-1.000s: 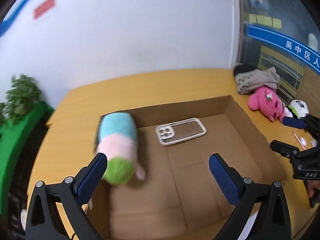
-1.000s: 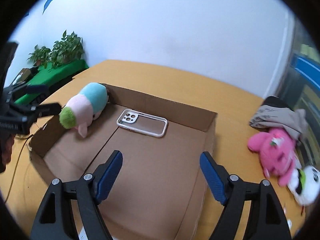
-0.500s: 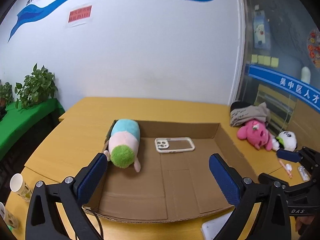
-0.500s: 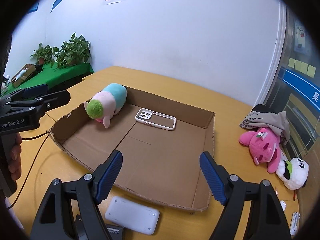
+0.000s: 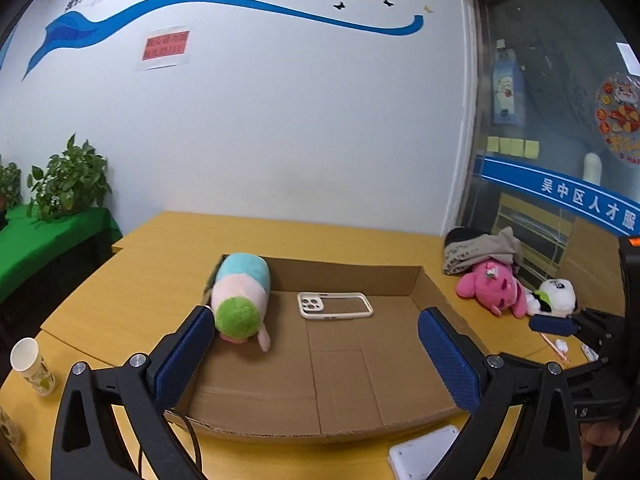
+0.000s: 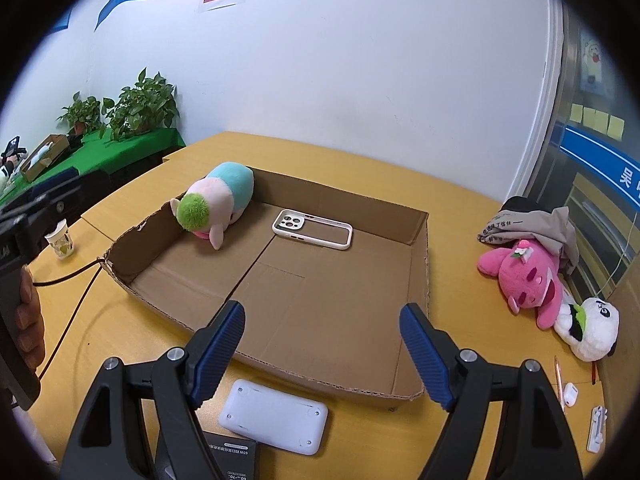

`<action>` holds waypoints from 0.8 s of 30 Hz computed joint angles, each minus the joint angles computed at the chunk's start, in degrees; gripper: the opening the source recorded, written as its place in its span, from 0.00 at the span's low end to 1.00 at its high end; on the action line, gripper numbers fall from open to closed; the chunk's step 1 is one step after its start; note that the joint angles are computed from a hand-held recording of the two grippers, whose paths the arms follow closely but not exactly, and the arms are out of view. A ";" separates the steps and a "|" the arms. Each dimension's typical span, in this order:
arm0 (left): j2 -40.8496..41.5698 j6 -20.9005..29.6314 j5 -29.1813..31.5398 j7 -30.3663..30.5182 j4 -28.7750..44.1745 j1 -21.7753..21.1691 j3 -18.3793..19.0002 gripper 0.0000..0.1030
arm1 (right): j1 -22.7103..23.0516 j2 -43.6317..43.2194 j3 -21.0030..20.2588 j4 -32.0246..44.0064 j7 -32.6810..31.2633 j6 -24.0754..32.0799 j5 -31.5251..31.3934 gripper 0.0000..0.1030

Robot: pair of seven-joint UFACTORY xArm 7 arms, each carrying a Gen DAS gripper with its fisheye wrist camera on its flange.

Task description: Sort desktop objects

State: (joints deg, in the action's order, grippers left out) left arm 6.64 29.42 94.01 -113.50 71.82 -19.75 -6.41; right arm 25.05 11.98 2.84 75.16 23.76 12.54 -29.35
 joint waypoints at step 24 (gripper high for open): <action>7.83 -1.49 -13.90 15.61 5.11 -4.12 3.74 1.00 | -1.12 1.98 0.77 -0.04 -2.90 0.40 5.94 0.78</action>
State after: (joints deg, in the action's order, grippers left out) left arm 14.47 27.93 80.10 -97.89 76.94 -23.88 -2.67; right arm 23.93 13.97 3.61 75.12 20.86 12.94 -23.41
